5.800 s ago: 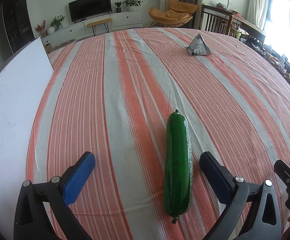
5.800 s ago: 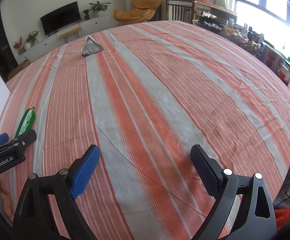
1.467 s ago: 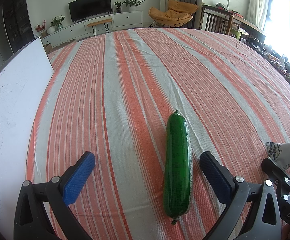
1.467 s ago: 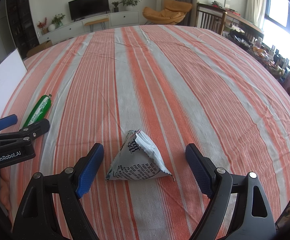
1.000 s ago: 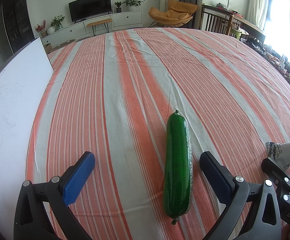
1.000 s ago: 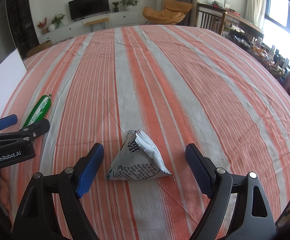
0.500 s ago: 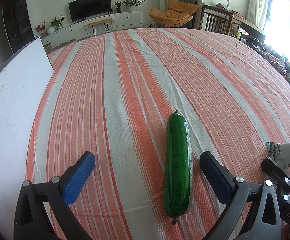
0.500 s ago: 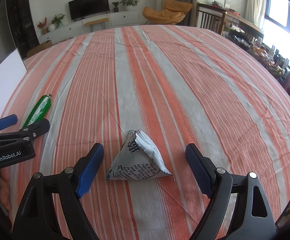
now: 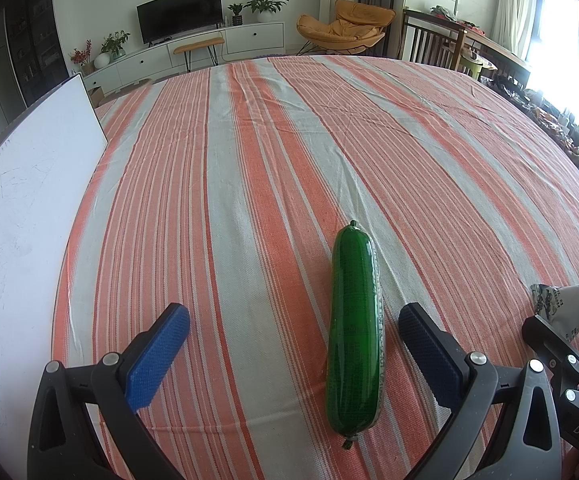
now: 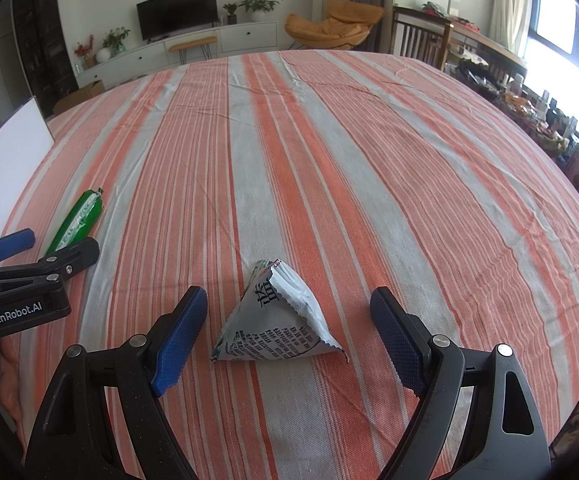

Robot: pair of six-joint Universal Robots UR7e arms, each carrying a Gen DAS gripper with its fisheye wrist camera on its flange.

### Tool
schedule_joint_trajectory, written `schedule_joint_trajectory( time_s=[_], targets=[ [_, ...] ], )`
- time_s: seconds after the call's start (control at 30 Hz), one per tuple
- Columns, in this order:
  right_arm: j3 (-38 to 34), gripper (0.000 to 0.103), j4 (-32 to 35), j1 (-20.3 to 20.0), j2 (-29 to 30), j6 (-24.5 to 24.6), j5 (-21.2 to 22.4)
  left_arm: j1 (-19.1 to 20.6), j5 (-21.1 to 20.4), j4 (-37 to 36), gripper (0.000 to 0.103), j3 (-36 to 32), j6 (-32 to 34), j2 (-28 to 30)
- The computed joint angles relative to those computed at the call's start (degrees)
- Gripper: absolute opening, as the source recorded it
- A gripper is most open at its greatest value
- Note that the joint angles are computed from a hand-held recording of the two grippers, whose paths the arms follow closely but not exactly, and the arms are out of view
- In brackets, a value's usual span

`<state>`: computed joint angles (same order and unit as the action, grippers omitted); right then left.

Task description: Organize snacks

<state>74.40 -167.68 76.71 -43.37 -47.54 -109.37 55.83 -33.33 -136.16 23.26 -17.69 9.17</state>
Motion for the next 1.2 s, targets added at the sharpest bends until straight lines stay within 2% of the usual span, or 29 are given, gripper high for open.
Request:
schedule_joint_trajectory(
  time_s=[1.0,1.07,1.1,1.13,1.17,1.2],
  targets=[
    [0.21,0.086,0.19,-0.14,-0.27,0.25,0.42,-0.01,-0.29,0.28,0.103,0.44,-0.33,-0.33],
    [0.05,0.085,2.61,-0.92,-1.29,2.77,3.21,-0.03,-2.69,6.03,0.103,1.94,-3.33,-2.39],
    [-0.74,0.086,6.80,-1.85,-2.41,6.38,6.98,-0.05,-4.68,8.56,0.103,2.94,-4.42,-3.58],
    [-1.89,0.086,11.96,-3.32,-3.74,11.04,12.54,-0.09,-6.74,8.69,0.102,5.04,-4.88,-5.04],
    [-2.71,0.086,14.91,-4.78,-4.73,15.60,17.38,-0.17,-8.56,6.81,0.101,7.69,-4.84,-6.49],
    [-3.93,0.086,16.53,-5.91,-5.18,20.37,19.81,-0.33,-9.87,4.71,0.100,9.75,-4.75,-7.50]
  ],
)
